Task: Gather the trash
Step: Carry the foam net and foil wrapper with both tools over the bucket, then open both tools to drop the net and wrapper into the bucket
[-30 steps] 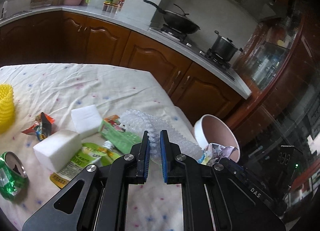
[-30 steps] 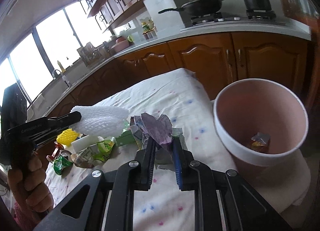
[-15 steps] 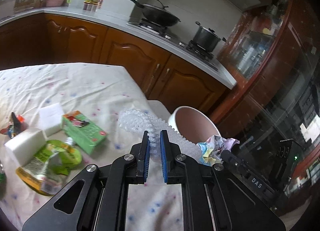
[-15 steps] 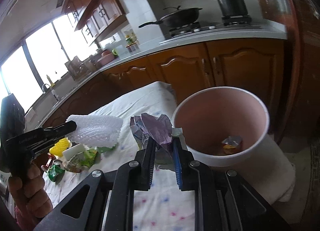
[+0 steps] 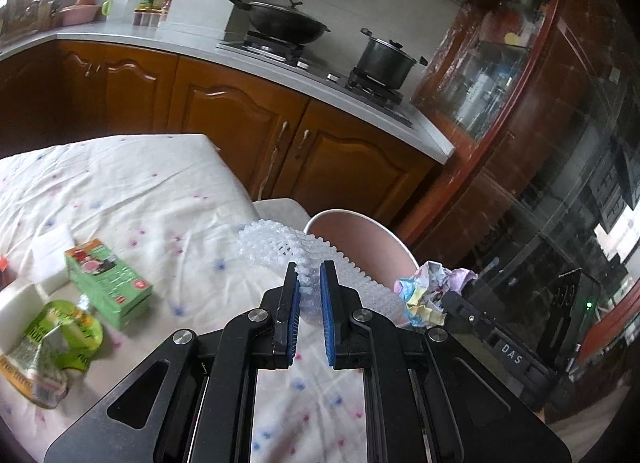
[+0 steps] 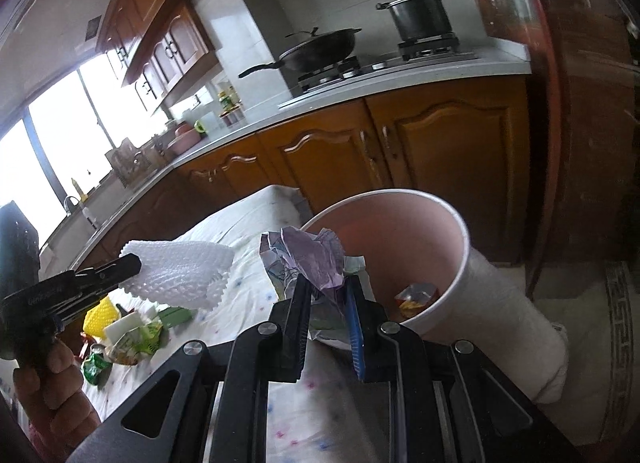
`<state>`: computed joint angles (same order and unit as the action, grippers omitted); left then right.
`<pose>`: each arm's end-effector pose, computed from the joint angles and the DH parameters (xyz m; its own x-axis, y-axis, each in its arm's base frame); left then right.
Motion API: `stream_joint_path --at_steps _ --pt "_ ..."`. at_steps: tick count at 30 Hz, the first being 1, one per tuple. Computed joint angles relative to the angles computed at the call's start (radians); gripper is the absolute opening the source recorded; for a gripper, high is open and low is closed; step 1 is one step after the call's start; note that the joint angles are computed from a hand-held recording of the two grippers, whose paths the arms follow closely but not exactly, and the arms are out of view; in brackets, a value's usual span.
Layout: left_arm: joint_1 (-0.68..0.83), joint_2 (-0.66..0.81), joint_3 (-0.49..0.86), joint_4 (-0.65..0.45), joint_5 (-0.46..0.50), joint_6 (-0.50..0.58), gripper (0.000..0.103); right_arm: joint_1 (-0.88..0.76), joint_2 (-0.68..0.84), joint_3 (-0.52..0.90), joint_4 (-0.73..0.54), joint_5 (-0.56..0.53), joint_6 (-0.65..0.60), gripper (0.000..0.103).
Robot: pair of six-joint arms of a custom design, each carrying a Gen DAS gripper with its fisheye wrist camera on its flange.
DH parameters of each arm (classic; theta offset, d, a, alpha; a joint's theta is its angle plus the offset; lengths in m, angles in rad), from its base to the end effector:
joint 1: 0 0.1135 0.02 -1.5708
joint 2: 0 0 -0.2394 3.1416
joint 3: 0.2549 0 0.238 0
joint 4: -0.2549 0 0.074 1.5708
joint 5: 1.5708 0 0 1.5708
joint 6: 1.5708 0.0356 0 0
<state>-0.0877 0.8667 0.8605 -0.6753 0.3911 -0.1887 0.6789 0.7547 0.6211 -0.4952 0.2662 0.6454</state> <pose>0.1769 -0.0292 0.2872 -0.6869 -0.1137 -0.7178 0.2515 0.8895 -0.3816 0.1378 0.0991 0.2426 -0.6305 0.2370 -0.7391 -0.0763 0.9287 0.3629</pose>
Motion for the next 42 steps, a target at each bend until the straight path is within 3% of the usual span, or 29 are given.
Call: stream_joint_path --at_steps 7,14,28,32,34,42 --pt "-0.152 0.123 0.043 0.092 -0.106 -0.04 0.009 -0.157 -0.003 -0.012 0.018 -0.097 -0.065 0.018" --pt "-0.264 0.296 0.105 0.16 -0.201 -0.053 0.009 -0.304 0.086 0.005 0.07 -0.204 -0.137 0.019" --pt "-0.35 0.512 0.228 0.152 -0.275 -0.054 0.012 -0.439 0.232 0.035 0.121 -0.328 -0.216 0.022" --pt "-0.343 0.527 0.236 0.144 -0.264 -0.055 0.024 -0.462 0.267 0.045 0.134 -0.369 -0.229 0.033" --pt "-0.339 0.524 0.232 0.143 -0.258 -0.054 0.029 -0.467 0.263 0.039 0.142 -0.377 -0.225 0.049" --pt "-0.331 0.487 0.198 0.148 -0.254 -0.062 0.041 -0.476 0.206 0.016 0.126 -0.382 -0.213 0.051"
